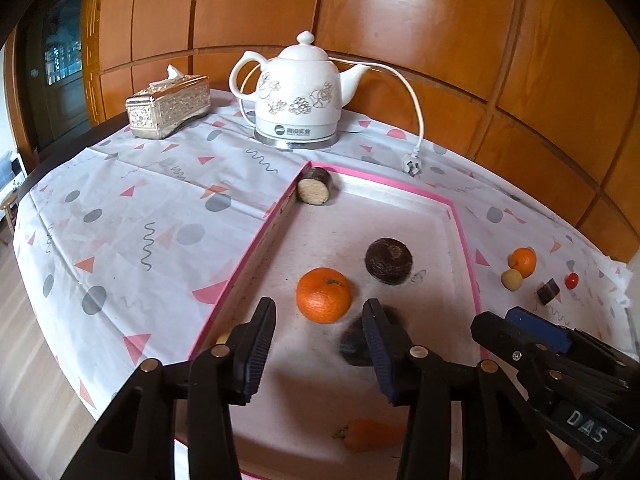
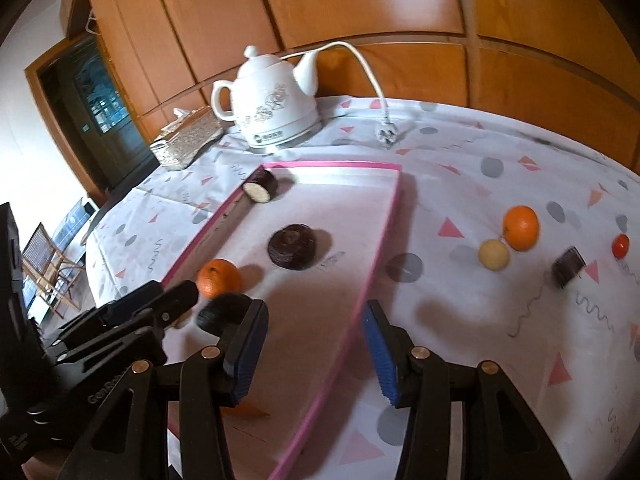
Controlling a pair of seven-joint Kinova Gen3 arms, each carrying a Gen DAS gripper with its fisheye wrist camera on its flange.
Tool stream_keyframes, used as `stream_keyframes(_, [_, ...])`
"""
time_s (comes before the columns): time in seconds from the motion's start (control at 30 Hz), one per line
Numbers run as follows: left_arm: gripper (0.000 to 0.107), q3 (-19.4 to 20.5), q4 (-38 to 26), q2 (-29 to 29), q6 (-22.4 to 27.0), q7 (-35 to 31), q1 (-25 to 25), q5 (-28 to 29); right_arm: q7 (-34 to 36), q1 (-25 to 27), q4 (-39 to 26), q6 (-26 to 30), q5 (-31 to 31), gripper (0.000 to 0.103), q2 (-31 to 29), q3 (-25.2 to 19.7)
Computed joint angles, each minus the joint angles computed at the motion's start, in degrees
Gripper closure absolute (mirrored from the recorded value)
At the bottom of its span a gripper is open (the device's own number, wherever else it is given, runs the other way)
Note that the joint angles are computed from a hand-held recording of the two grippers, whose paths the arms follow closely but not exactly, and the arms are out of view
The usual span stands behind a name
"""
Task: Organize fruits
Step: 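Carry the tuber and yellow fruit into the pink tray and open both tools, then grasp a small yellow round fruit with the left tool while the right tool grasps a dark eggplant piece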
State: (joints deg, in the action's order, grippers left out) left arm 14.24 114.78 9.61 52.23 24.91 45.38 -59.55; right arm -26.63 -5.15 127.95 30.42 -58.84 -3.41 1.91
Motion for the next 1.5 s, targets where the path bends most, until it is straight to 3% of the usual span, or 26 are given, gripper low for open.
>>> stream_keyframes(0.17, [0.060,0.48,-0.87,0.29,1.25,-0.56,0.79,-0.09,-0.93,1.47,0.66,0.38,-0.02,0.053,-0.55,1.46])
stream_keyframes(0.67, [0.057,0.45,-2.80,1.28,0.58,-3.30,2.45,-0.43,-2.75,3.22,3.85,-5.25,0.62,0.053,-2.00,5.36])
stream_keyframes(1.07, [0.056,-0.09,-5.87,2.85,-1.32,-7.48,3.91,-0.40,-0.10,10.78,3.87,-4.89,-1.45,0.053,0.78,7.80])
stream_keyframes(1.5, [0.053,-2.29,-11.44,6.36,-4.55,-15.49,6.38,1.70,1.46,17.07,2.60,-3.95,-2.15,0.053,3.21,6.83])
